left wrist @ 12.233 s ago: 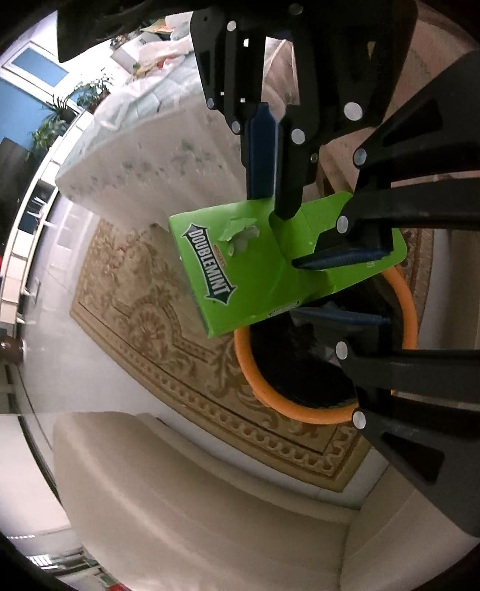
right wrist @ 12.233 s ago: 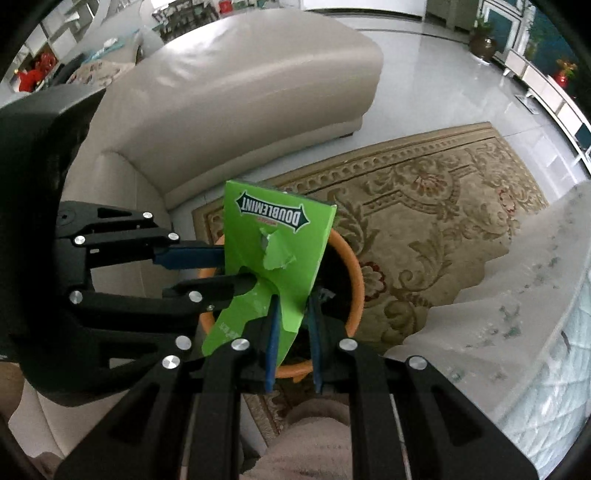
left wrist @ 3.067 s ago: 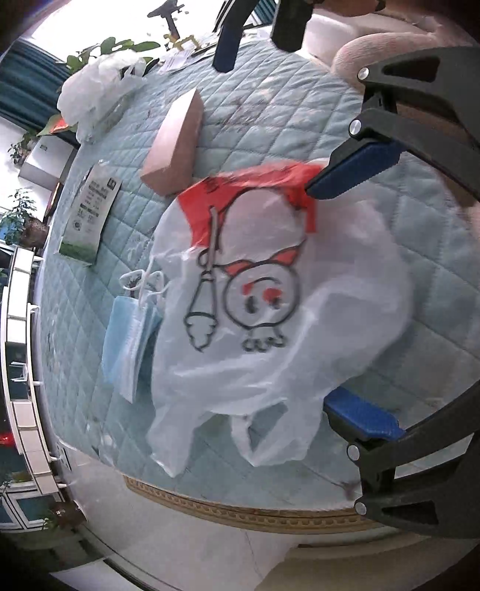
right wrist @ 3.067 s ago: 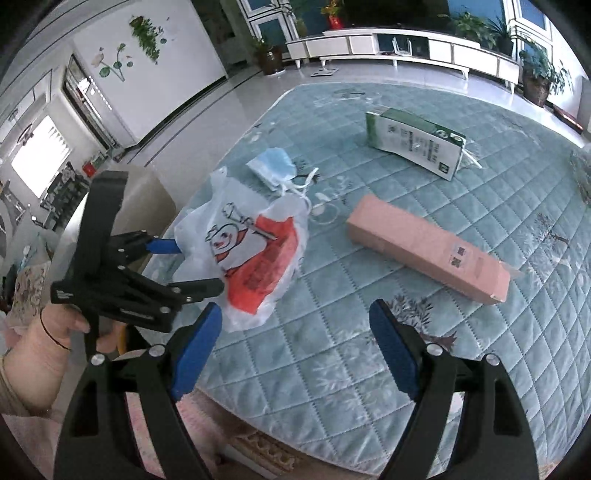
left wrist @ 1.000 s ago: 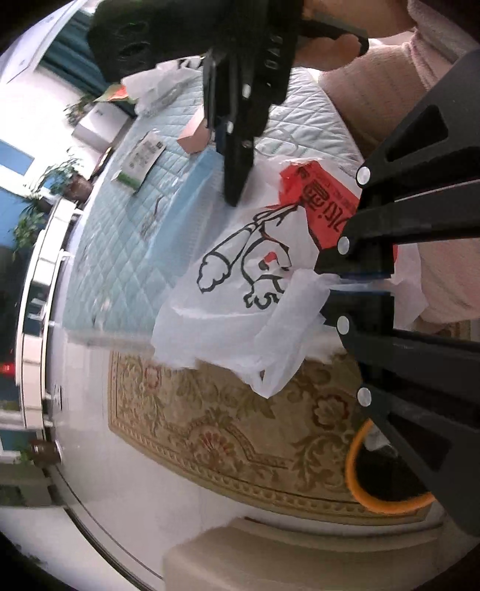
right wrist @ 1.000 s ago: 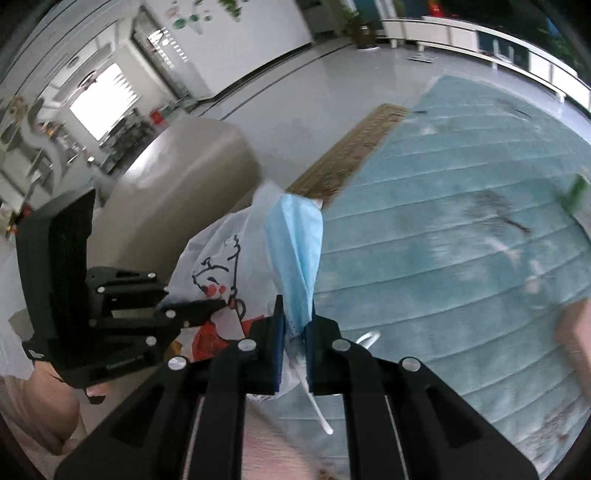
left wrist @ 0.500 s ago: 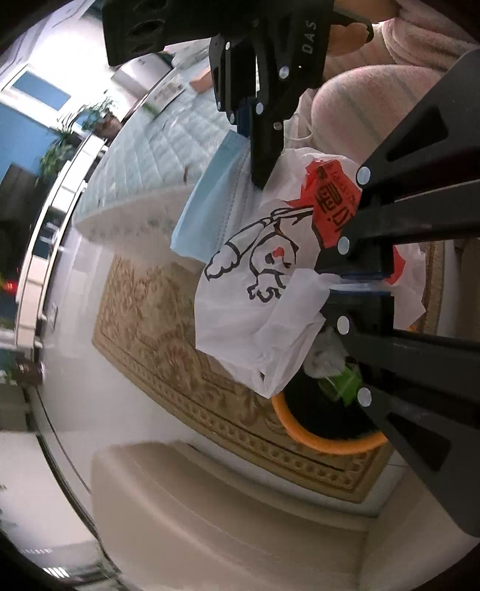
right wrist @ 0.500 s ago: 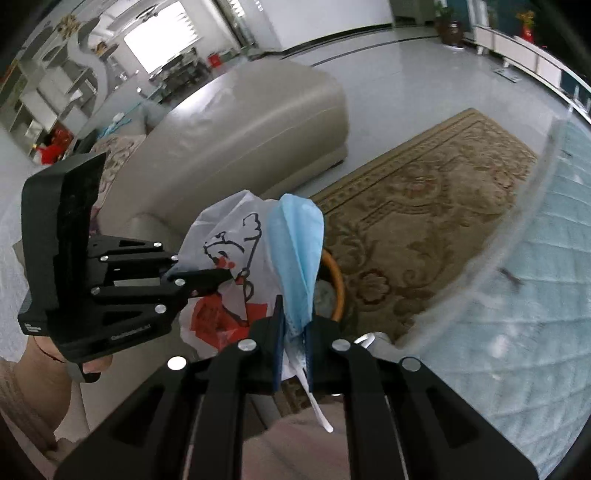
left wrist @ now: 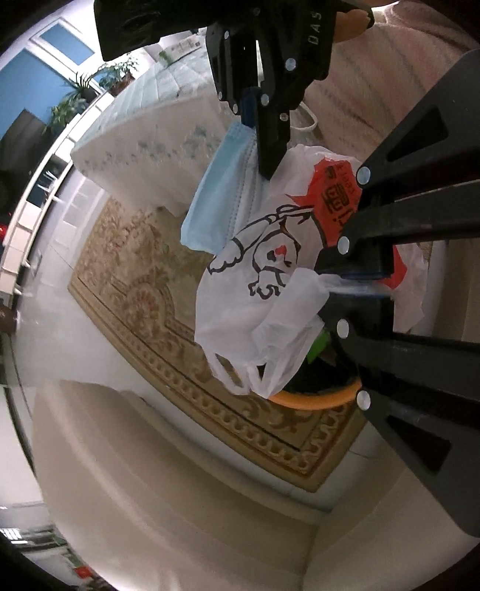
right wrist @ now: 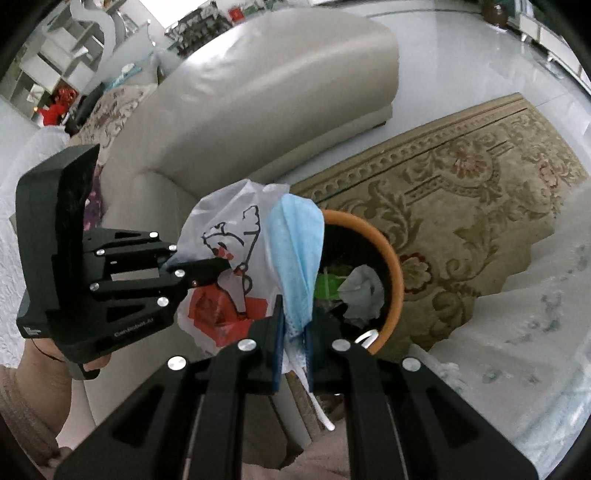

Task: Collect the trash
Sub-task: 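Carry the white bag and blue mask over the orange bin and open both tools, then return both tools to the mattress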

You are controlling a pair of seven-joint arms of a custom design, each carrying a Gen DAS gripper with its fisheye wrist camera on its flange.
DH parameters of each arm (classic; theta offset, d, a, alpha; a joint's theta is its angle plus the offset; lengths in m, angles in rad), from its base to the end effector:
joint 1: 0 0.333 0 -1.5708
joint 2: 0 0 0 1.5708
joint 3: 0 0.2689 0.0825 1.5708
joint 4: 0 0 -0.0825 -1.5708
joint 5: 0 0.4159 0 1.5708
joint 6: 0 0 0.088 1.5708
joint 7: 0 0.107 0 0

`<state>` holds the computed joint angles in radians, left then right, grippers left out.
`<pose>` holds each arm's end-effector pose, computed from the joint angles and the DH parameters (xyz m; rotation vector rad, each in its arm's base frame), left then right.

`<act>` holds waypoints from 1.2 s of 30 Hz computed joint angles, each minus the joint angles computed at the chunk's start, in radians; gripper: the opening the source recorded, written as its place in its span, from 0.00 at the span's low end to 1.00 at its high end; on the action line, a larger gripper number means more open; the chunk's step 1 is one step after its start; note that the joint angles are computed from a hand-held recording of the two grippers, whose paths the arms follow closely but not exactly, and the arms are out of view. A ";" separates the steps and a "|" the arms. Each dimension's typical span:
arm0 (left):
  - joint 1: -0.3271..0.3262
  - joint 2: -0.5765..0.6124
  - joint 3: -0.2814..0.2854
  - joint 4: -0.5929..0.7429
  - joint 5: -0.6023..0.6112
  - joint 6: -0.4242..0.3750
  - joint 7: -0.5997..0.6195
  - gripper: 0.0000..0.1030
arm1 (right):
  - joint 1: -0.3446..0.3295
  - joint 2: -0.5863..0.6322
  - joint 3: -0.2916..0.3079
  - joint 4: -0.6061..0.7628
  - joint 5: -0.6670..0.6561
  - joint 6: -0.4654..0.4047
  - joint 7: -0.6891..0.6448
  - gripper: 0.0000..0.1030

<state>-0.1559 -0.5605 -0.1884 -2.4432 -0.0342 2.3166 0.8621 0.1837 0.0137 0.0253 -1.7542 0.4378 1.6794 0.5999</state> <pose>0.4456 -0.1630 0.4908 -2.4122 1.6184 -0.5783 0.5688 0.1626 0.4948 -2.6842 0.6266 0.3509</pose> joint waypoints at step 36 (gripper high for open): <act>-0.084 0.518 -0.071 0.602 0.092 -0.092 0.115 0.91 | -0.205 0.012 -0.139 0.173 0.072 -0.014 -0.056 0.74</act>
<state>-0.2394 -0.0423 -0.2590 -1.8413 0.0580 2.2244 0.9769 -0.0215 0.0261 -0.1138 -1.5808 0.5098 1.6650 0.5437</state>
